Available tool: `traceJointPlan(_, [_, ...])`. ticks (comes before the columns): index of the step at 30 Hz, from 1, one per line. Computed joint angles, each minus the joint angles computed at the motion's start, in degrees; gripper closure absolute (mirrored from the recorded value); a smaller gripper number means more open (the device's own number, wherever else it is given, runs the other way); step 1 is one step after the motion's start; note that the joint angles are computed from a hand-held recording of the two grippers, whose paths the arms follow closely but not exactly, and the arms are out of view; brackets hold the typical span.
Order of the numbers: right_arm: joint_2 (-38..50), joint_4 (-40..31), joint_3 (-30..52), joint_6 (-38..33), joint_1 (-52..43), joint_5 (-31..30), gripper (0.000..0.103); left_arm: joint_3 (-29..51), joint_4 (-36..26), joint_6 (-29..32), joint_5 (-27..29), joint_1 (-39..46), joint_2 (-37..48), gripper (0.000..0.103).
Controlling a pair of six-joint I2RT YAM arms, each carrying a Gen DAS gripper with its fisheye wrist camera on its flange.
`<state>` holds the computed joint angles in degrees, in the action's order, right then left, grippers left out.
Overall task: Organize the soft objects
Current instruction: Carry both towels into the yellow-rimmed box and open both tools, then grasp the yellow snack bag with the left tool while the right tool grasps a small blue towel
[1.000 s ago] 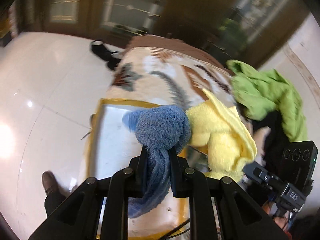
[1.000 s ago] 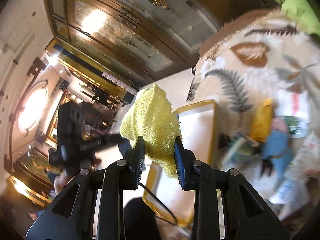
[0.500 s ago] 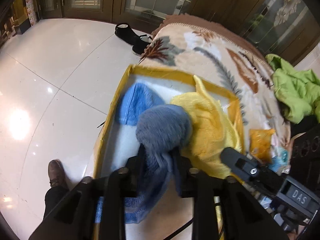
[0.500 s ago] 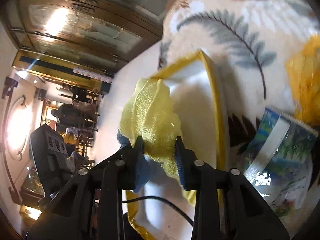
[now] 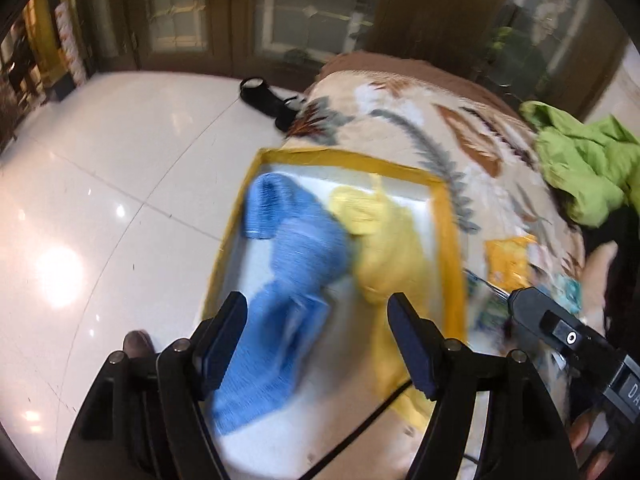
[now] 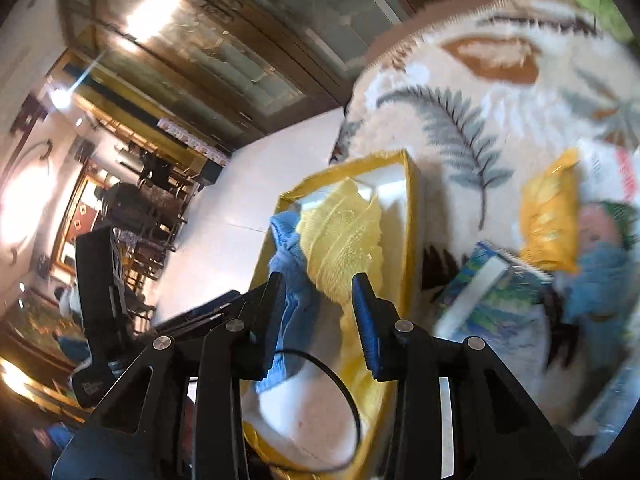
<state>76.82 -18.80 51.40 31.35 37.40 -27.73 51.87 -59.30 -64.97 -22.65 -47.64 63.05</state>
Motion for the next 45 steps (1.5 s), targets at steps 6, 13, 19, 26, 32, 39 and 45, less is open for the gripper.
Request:
traceJointPlan(6, [-17.71, -14.96, -3.56, -12.86, -11.62, -1.56, 0.068, 9.77, -2.57, -2.92, -1.50, -10.23, 7.62, 0.030])
traceJointPlan(13, [-25.61, -35.41, -3.50, -34.38, -39.83, -10.34, 0.068, 20.22, 0.76, 0.85, 0.25, -12.81, 19.75, 0.030])
traceJointPlan(19, [-22.59, -41.96, -2.54, -45.28, -49.13, -12.10, 0.068, 27.32, 2.66, 5.76, 3.13, -9.22, 28.97, 0.030])
traceJointPlan(26, [-25.85, -30.46, -6.39, -39.10, -26.45, -0.65, 0.068, 32.58, 4.84, 11.18, 8.59, -2.29, 37.19, 0.030])
traceJointPlan(32, [-18.11, -18.44, -9.76, -37.53, -18.60, 4.14, 0.068, 37.41, 4.79, 15.40, 10.72, 0.65, 42.75, 0.030])
traceJointPlan(39, [-10.35, -11.41, -10.37, -36.42, -18.67, 5.33, 0.068, 42.48, 4.69, 18.20, 12.57, 2.13, 48.30, 0.030])
traceJointPlan(45, [-7.07, -7.92, -10.30, -35.29, -18.03, 5.98, 0.068, 45.55, 3.93, 19.92, 13.94, 2.58, 52.52, 0.030])
